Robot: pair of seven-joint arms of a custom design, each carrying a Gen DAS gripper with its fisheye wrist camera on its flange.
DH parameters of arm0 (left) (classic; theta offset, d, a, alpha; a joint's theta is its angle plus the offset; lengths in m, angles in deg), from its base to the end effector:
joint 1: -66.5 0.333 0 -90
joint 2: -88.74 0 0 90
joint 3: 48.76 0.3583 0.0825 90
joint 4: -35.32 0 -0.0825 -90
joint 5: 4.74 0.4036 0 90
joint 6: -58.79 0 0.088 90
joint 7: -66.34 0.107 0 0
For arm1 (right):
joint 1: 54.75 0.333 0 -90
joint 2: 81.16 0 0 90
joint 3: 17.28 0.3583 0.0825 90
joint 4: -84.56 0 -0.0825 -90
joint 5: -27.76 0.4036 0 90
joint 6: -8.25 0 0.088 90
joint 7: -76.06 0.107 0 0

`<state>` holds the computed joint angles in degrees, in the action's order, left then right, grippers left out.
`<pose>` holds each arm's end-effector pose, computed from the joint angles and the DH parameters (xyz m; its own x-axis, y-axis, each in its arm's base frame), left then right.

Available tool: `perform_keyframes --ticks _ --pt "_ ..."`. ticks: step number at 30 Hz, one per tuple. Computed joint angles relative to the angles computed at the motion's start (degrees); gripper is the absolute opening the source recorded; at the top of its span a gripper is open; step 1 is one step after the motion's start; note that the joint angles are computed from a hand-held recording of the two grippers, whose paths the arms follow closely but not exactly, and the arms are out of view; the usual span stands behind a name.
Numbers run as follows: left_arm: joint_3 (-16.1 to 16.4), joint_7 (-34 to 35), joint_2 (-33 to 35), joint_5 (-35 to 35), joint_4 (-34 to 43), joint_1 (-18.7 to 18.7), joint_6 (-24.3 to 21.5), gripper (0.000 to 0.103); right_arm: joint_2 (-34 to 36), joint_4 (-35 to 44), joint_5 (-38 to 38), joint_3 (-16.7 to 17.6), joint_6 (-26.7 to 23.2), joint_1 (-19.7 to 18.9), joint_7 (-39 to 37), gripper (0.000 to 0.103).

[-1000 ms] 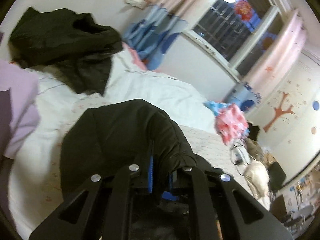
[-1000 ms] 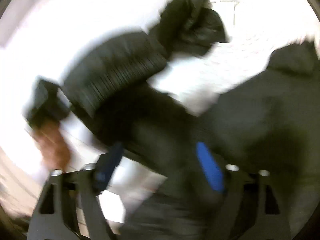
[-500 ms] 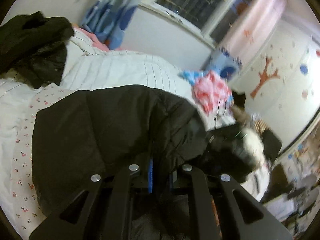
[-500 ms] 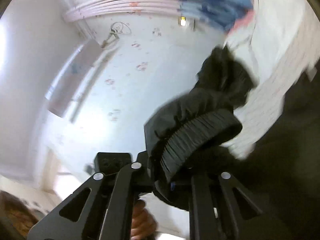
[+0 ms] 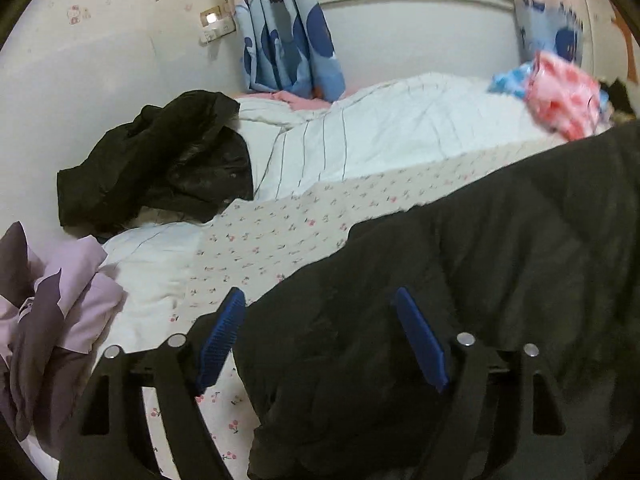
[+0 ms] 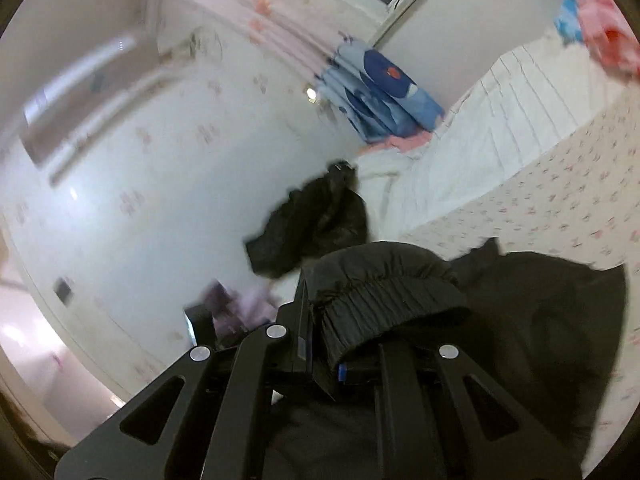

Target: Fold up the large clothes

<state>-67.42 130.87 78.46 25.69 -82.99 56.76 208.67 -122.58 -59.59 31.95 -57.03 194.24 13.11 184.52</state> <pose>0.4853 -0.2911 0.6235 -0.3075 -0.9173 -0.2530 -0.5985 0.3932 -0.6980 0.4123 0.1121 0.6394 0.3173 -0.6088 -0.7271 -0.6057 0.4599 -0.6493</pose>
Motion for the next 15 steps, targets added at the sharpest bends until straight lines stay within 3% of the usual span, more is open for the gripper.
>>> perform_keyframes --ticks 2,6,9,12,15 --pt "-0.7 -0.9 1.2 2.5 0.1 0.3 -1.6 0.081 1.3 -1.1 -0.1 6.0 -7.1 -8.4 0.5 0.008" --pt "-0.3 -2.5 2.3 7.2 -0.9 -0.3 -3.1 0.081 4.5 -3.1 0.9 13.3 -17.3 -18.5 3.0 0.008" --pt "0.3 -3.7 2.4 10.8 -2.4 -0.3 -1.6 0.081 5.6 -5.5 1.1 17.0 -24.5 -24.2 3.8 0.008" --pt "0.6 -5.7 1.2 14.0 -4.2 0.0 1.0 0.081 6.9 -7.0 4.1 16.7 -24.7 -24.6 1.8 0.008" --pt "-1.2 -16.7 -2.2 26.4 -7.1 3.3 7.4 0.081 7.8 -7.2 5.2 20.0 -23.2 -27.0 1.6 0.008"
